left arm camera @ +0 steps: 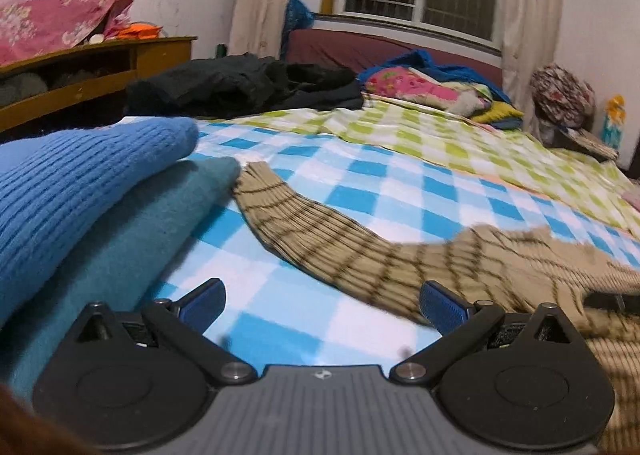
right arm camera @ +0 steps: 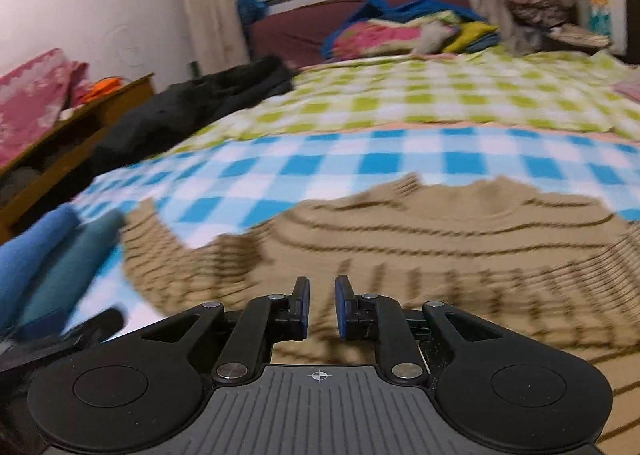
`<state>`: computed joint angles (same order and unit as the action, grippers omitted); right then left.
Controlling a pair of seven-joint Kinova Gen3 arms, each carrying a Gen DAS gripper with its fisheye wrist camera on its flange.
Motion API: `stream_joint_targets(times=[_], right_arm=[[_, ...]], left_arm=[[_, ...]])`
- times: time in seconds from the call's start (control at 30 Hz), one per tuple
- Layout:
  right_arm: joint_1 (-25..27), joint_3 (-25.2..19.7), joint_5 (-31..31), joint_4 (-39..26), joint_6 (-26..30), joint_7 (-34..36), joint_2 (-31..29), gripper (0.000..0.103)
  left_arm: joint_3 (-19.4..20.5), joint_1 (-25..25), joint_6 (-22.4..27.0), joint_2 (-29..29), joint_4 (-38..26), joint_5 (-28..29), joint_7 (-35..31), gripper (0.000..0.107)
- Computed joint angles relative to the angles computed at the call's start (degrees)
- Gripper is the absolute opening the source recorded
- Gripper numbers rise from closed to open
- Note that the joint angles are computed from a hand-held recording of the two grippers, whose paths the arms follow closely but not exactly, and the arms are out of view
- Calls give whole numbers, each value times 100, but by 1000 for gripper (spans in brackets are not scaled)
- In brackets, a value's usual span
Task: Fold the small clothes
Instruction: 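Move the right gripper to the cuff of the other sleeve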
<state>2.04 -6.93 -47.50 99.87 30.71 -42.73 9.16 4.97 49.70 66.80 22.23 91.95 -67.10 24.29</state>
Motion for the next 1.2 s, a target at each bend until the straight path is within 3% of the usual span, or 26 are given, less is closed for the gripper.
stream_joint_targets(times=[0.2, 0.37, 0.43, 0.5, 0.6, 0.67, 0.7, 0.87, 1.07, 1.2], right_arm=[[23, 27, -184, 303, 188, 252, -125, 16], [92, 91, -510, 363, 360, 596, -96, 16], [127, 99, -691, 382, 391, 757, -79, 16], [168, 105, -902, 407, 446, 910, -57, 16], [186, 128, -1049, 381, 543, 1001, 7, 16], [183, 136, -1079, 365, 562, 1017, 35, 16], [190, 140, -1099, 360, 578, 1021, 40, 16], [253, 148, -1312, 340, 610, 1115, 50, 16], [209, 160, -1343, 156, 733, 994, 89, 16], [151, 109, -1199, -218, 954, 814, 245, 16]], left_arm=[[-182, -626, -543, 32, -55, 195, -54, 103], [-376, -1061, -1163, 92, -153, 734, 39, 87], [-497, -1032, -1192, 171, -200, 738, 143, 84], [-570, -1039, -1220, 240, -278, 740, 96, 74], [-703, -1079, -1397, 274, -300, 748, 265, 52], [-791, -1132, -1660, 198, -181, 716, 510, 25], [-807, -1176, -1846, 141, -85, 671, 640, 20], [-815, -864, -1743, 116, 36, -16, 808, 16], [-448, -446, -1628, 190, 103, -980, -69, 16], [-232, -285, -1694, 187, 264, -1245, -552, 16]])
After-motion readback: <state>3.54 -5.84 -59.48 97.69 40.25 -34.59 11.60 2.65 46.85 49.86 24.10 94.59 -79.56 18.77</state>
